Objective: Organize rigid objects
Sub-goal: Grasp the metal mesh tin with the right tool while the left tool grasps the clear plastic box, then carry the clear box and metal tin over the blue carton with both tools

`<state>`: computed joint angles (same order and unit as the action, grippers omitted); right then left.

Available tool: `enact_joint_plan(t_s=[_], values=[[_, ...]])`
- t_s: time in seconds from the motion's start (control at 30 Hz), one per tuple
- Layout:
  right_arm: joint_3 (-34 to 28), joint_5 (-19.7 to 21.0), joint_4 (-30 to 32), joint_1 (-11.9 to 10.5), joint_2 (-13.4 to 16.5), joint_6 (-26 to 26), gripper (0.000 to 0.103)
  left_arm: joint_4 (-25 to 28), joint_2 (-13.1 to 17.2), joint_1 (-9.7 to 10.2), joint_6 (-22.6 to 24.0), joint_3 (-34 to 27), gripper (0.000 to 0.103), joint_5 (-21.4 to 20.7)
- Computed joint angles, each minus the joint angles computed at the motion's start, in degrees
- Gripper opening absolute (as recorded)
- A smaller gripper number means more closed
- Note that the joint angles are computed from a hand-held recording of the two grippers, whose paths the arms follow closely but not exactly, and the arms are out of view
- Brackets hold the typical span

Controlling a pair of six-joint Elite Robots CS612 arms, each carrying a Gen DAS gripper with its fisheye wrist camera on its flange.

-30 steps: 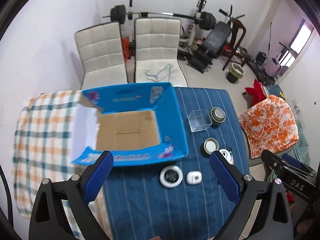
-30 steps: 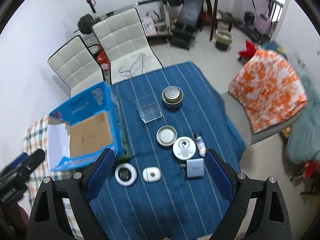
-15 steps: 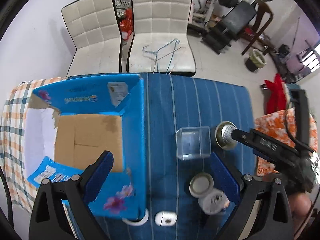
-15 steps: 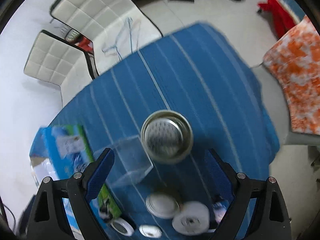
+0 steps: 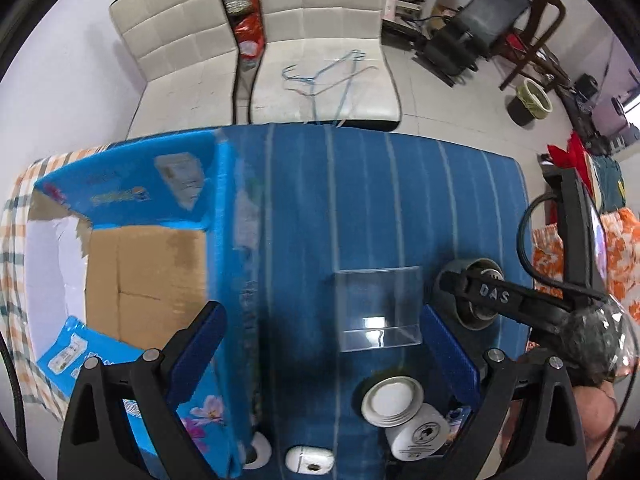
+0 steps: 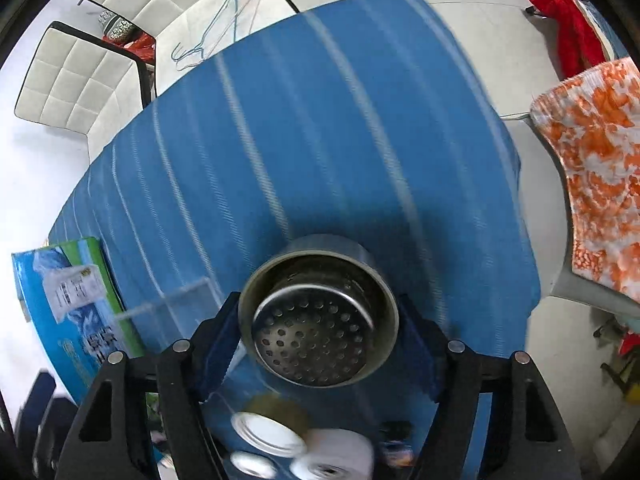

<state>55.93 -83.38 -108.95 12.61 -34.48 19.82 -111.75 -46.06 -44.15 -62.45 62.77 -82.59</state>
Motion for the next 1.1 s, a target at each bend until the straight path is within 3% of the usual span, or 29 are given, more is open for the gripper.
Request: enact_joint_plan(t_s=[0.13, 0.23, 0.47, 0.73, 0.8, 0.87, 1.1], values=[[3.6, 2.3, -1.2, -1.4, -2.0, -0.6, 0.074, -0.2, 2.3, -0.10, 1.5, -2.7, 0.099, -2.1], [4.8, 1.4, -1.3, -2.0, -3.1, -2.3, 0.074, 0.9, 4.2, 0.07, 1.9, -4.9, 0.099, -3.8], [4.0, 1.7, -0.6, -2.1, -2.8, -2.2, 0.074, 3.0, 6.5, 1.01, 0.2, -6.5, 0.098, -7.2], [1.7, -1.3, 1.7, -1.0, -1.7, -3.2, 0.075, 3.3, 8.6, 2.21, 0.1, -6.7, 0.096, -12.0], [1.2, -1.5, 2.3, -0.9, -1.4, -3.2, 0.076, 3.8, 9.1, 2.24, 0.6, -6.9, 0.076, -12.8], [0.7, -1.9, 2.7, -0.8, -1.0, -3.1, 0.077, 3.7, 9.3, 2.10, 1.2, -7.0, 0.070, -12.6], [-1.4, -2.9, 6.0, -0.4, 0.6, -1.0, 0.076, 4.2, 9.2, 1.42, 1.8, -7.1, 0.067, -10.4]])
